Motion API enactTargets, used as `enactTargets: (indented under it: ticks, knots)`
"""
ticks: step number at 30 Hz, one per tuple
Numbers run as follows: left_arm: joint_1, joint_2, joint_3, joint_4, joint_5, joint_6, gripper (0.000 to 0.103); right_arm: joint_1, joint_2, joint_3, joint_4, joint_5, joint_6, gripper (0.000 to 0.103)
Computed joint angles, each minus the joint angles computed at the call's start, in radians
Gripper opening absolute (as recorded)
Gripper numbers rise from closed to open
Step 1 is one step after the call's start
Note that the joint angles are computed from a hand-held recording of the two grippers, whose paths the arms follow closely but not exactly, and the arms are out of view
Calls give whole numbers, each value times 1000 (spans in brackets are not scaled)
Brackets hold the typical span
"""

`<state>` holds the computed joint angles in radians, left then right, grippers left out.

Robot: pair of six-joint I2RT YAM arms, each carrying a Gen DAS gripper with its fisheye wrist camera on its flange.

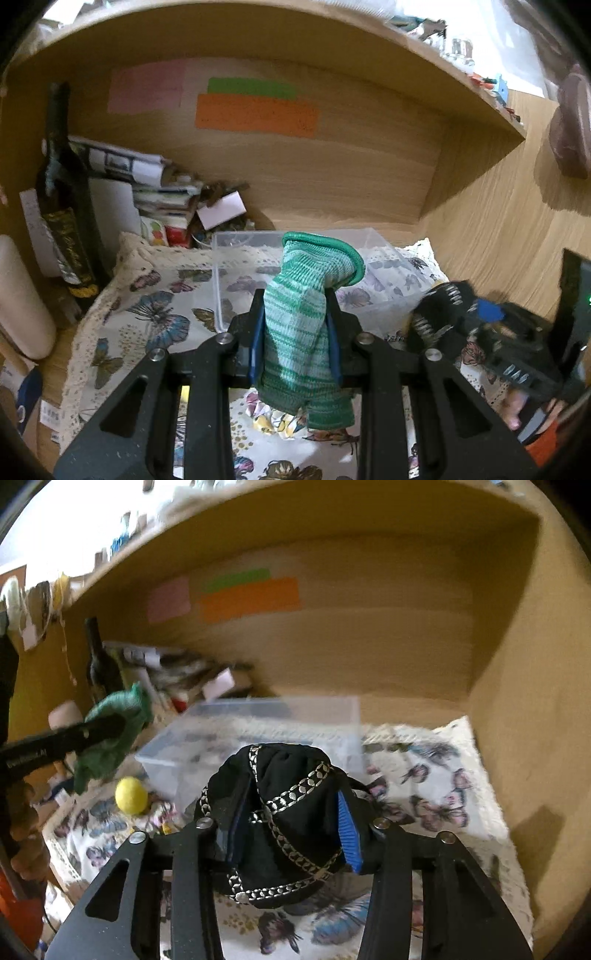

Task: Organize soft objects
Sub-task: 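Lift the sock with the left tool while the right tool carries the cap over the clear box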

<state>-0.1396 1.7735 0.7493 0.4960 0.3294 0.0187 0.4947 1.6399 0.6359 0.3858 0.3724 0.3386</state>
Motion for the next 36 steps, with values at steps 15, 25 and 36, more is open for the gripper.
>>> enactTargets:
  ticks: [15, 25, 36]
  knots:
    - [-9, 118, 122, -81, -18, 22, 29, -2, 16, -64, -81, -27, 77, 25]
    - [-19, 100, 108, -68, -19, 28, 29, 30, -214, -148, -79, 56, 59, 14]
    - [-6, 88, 112, -55, -22, 11, 29, -68, -84, 73, -57, -71, -34, 14]
